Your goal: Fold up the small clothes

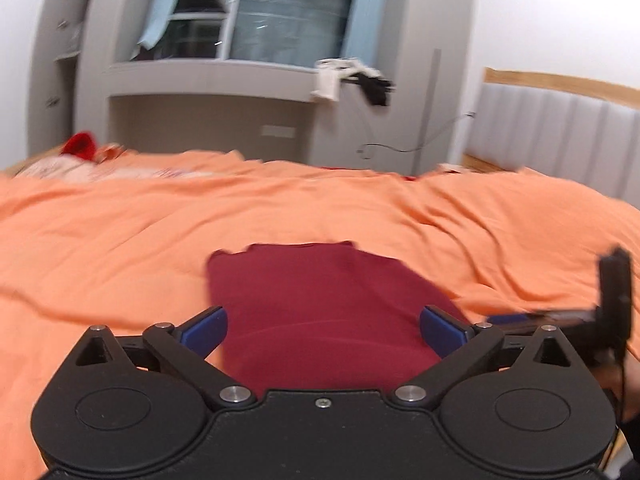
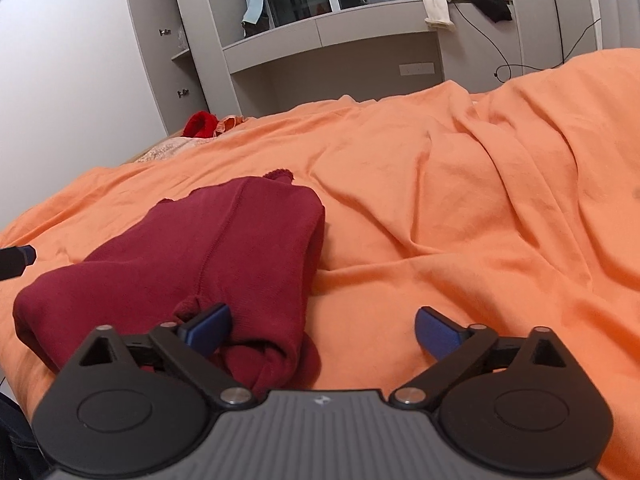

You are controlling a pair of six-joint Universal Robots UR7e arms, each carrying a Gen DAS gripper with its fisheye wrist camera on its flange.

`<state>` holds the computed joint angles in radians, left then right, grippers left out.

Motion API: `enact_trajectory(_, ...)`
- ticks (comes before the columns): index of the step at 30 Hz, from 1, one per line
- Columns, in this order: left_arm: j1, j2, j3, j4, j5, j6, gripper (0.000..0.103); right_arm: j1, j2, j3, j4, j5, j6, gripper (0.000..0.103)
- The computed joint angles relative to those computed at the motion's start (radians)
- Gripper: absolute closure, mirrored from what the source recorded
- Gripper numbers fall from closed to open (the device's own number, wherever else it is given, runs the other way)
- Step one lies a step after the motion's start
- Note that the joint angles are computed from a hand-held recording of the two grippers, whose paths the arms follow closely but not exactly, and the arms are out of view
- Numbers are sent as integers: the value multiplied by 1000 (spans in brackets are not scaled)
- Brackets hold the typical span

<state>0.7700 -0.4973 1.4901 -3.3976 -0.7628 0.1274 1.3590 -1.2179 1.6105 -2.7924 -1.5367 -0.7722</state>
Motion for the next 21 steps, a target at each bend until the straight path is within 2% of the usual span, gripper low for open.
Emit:
enact_trajectory(5, 33, -27, -1, 95, 23, -99, 1, 0, 3, 7, -17, -7, -14, 0)
enact_trajectory(8, 57, -37, 7, 132, 3, -129, 1, -4, 9, 0, -10, -3, -9, 0)
enact_trajectory(17, 115, -21, 64, 10, -113, -149, 0, -22, 18, -11, 6, 33, 16, 0)
enact_trajectory(21, 121, -21, 71, 10, -129, -171, 0, -31, 20, -13, 12, 54, 27, 0)
